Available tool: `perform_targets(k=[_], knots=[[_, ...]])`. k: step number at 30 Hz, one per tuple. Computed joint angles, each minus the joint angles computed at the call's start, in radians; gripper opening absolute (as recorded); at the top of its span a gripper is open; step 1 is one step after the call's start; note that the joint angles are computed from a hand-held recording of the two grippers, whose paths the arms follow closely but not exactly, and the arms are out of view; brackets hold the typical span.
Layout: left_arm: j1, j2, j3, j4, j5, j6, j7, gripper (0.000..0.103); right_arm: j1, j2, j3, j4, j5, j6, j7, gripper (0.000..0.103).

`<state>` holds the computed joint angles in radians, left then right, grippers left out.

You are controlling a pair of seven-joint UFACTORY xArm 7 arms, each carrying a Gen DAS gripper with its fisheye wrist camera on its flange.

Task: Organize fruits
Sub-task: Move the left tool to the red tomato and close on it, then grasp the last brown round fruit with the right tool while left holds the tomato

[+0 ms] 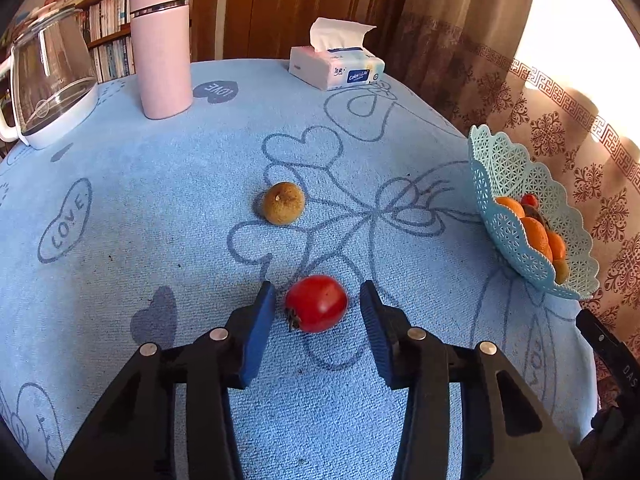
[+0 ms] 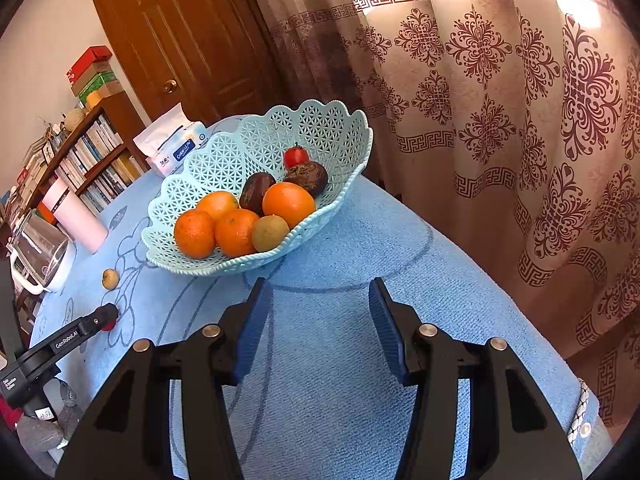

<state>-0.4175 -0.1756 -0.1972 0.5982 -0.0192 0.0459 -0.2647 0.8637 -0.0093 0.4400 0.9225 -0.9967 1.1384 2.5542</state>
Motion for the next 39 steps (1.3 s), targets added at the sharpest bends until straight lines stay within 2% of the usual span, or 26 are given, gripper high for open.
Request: perform_targets(k=[5, 8, 10, 13, 18, 24, 28, 33, 39], knots=[[-0.057, -0.001, 0.051, -0.007, -0.069, -0.011, 0.062, 0.031, 0.001, 0.000, 0.000, 0.001, 0.001, 0.001, -0.002, 0.053], [-0.127, -0.010, 0.109, -0.018, -0.159, -0.029, 0.137, 0.030, 0.001, -0.001, 0.000, 0.000, 0.002, 0.003, -0.003, 0.053], [-0.143, -0.025, 0.119, -0.033, -0.188, -0.047, 0.158, 0.030, 0.001, 0.000, 0.000, 0.001, 0.003, 0.004, -0.006, 0.053], [-0.134, -0.047, 0.112, -0.054, -0.191, -0.075, 0.151, 0.030, 0.001, 0.003, -0.001, 0.005, 0.007, 0.008, -0.013, 0.053], [-0.050, -0.099, 0.056, -0.099, -0.129, -0.119, 0.082, 0.030, 0.003, 0.007, -0.003, 0.010, 0.014, 0.014, -0.023, 0.053], [-0.071, -0.146, 0.129, -0.142, -0.102, -0.146, 0.034, 0.030, 0.004, 0.013, -0.006, 0.019, 0.026, 0.020, -0.045, 0.053], [-0.067, -0.162, 0.153, -0.157, -0.090, -0.151, 0.009, 0.030, 0.010, 0.022, -0.006, 0.034, 0.031, 0.042, -0.063, 0.053], [-0.010, -0.184, 0.115, -0.175, -0.066, -0.168, -0.028, 0.030, 0.027, 0.047, -0.008, 0.082, 0.023, 0.076, -0.117, 0.053], [0.013, -0.191, 0.110, -0.180, -0.045, -0.174, -0.064, 0.030, 0.043, 0.103, -0.035, 0.174, -0.068, 0.020, -0.210, 0.053]])
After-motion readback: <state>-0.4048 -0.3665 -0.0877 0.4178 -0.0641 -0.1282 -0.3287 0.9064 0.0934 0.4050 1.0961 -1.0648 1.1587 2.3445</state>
